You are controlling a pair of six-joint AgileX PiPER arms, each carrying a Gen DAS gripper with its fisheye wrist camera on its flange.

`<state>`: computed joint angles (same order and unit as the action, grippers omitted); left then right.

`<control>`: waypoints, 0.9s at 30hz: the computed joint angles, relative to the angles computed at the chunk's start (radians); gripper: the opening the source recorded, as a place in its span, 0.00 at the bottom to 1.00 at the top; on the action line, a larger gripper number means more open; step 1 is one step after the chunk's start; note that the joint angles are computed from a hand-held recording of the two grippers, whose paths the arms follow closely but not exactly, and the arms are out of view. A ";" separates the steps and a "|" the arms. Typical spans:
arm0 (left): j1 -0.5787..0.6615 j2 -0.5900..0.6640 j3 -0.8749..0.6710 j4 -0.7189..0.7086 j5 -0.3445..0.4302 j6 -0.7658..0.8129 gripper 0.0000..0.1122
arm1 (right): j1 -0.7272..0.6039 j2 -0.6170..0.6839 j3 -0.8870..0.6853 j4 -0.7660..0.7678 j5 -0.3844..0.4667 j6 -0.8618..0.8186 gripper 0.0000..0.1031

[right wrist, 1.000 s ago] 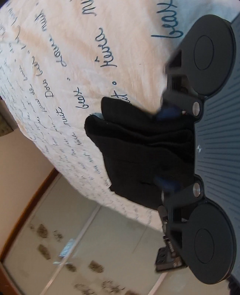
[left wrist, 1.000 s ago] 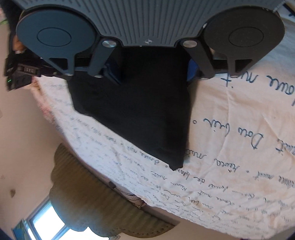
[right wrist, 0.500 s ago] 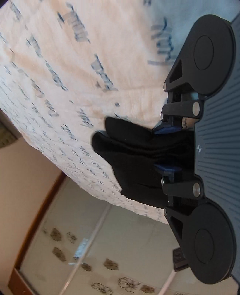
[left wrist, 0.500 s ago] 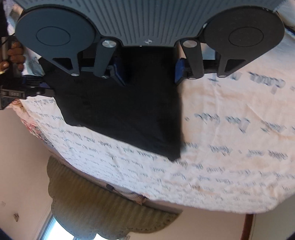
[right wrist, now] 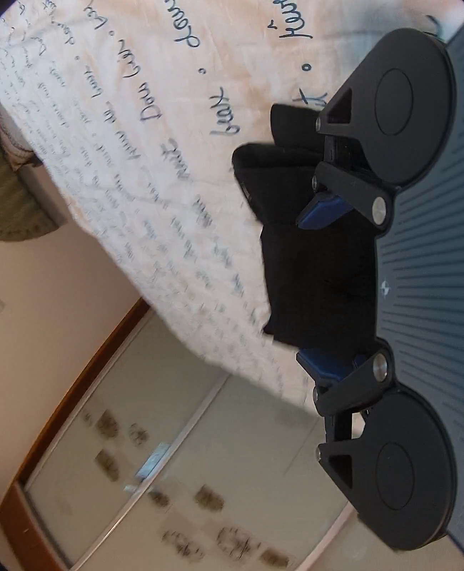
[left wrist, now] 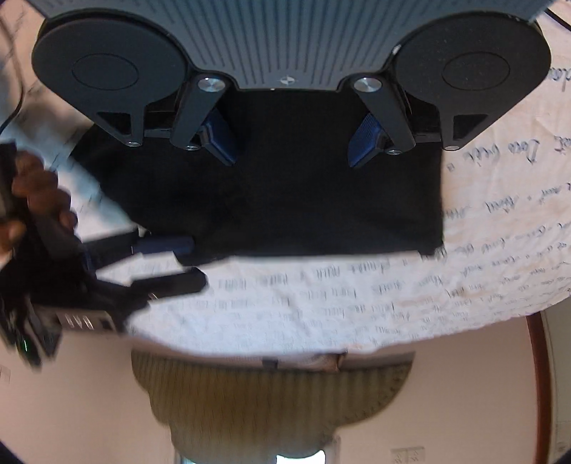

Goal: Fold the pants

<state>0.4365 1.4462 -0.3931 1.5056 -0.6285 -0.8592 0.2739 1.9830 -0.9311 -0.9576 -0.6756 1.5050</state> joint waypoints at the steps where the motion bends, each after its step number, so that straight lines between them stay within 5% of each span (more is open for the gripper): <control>1: 0.004 0.020 0.026 -0.083 -0.006 0.100 0.67 | -0.004 0.020 0.005 0.043 -0.014 -0.051 0.69; 3: 0.026 0.057 0.039 -0.142 -0.042 0.181 0.68 | -0.041 0.065 0.052 0.139 -0.139 -0.124 0.60; 4: 0.022 0.057 0.034 -0.136 -0.036 0.161 0.68 | -0.053 0.079 0.070 0.167 -0.170 -0.143 0.46; 6: 0.018 0.066 0.037 -0.168 -0.036 0.186 0.69 | -0.057 0.073 0.100 0.215 -0.174 -0.176 0.43; 10: 0.023 0.076 0.048 -0.216 -0.053 0.244 0.70 | -0.002 -0.067 0.215 0.392 -0.088 -0.256 0.50; 12: 0.018 0.081 0.039 -0.216 -0.051 0.237 0.70 | 0.047 -0.145 0.290 0.515 -0.114 -0.380 0.51; 14: 0.008 0.076 0.042 -0.234 -0.043 0.247 0.70 | 0.078 -0.184 0.311 0.499 -0.138 -0.399 0.67; 16: 0.002 0.074 0.042 -0.241 -0.037 0.249 0.70 | 0.107 -0.187 0.270 0.418 -0.086 -0.361 0.72; 19: 0.004 0.073 0.044 -0.240 -0.040 0.250 0.70 | 0.165 -0.122 0.169 0.376 0.057 -0.329 0.72; 23: 0.014 0.076 0.062 -0.268 -0.058 0.291 0.70 | 0.147 -0.010 0.211 0.483 -0.129 -0.470 0.70; 27: 0.022 0.079 0.069 -0.273 -0.071 0.307 0.70 | 0.196 -0.087 0.234 0.581 -0.020 -0.529 0.71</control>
